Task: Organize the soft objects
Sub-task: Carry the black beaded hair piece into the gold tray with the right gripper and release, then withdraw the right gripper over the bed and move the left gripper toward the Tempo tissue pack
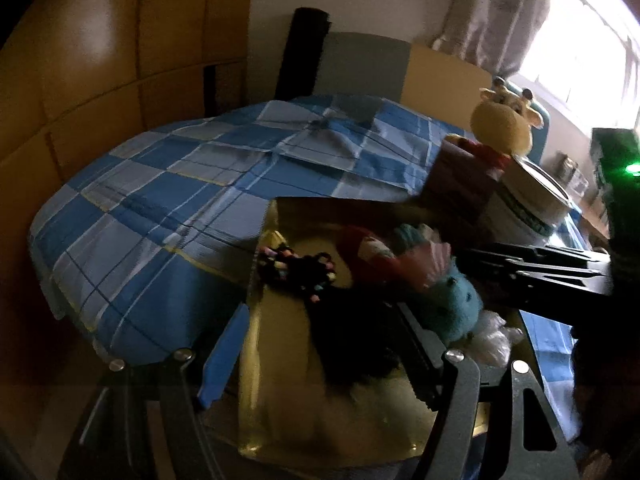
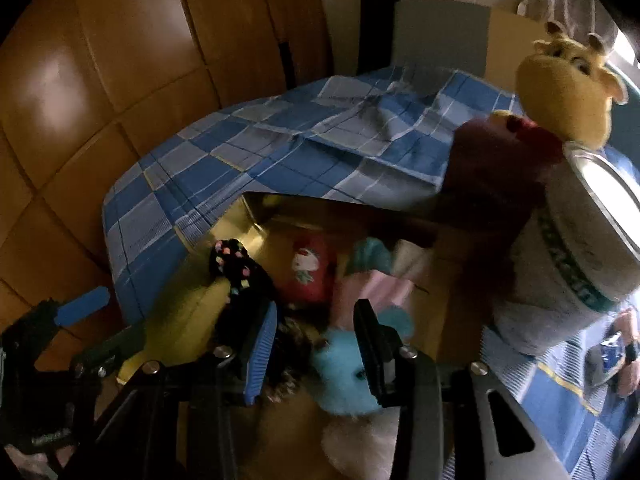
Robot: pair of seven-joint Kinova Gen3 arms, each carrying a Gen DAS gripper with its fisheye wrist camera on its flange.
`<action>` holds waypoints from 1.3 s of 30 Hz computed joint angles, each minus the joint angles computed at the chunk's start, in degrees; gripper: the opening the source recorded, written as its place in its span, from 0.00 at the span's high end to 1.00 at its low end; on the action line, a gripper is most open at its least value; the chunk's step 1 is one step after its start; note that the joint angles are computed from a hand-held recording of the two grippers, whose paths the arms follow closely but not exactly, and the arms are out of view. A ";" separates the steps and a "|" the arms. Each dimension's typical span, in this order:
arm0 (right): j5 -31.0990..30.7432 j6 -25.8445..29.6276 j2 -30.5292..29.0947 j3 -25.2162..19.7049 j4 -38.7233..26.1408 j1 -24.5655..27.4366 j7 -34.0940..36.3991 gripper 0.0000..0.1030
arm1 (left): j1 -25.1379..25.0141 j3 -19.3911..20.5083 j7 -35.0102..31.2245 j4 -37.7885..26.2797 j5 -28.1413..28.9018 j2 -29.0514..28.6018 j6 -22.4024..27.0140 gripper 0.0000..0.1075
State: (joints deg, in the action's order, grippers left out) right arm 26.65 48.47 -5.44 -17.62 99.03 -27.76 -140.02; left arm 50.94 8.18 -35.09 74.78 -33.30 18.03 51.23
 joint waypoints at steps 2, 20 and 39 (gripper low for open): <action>0.67 -0.02 -1.64 -0.31 1.51 0.18 -0.50 0.61 | 0.49 0.26 -0.71 -0.67 -0.30 0.41 0.45 0.32; -3.08 3.41 -22.46 -0.10 14.05 15.91 2.94 0.61 | 7.21 -0.23 -11.96 -11.62 0.79 6.87 4.84 0.29; -11.64 -1.18 -30.15 18.44 24.10 39.99 5.11 0.61 | 13.90 -3.38 -26.30 -29.67 6.80 17.45 10.80 0.28</action>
State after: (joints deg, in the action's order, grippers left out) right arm 15.01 47.29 -35.59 0.83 123.13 12.23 -134.90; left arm 64.84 4.80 -61.39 45.11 -26.50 35.48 62.03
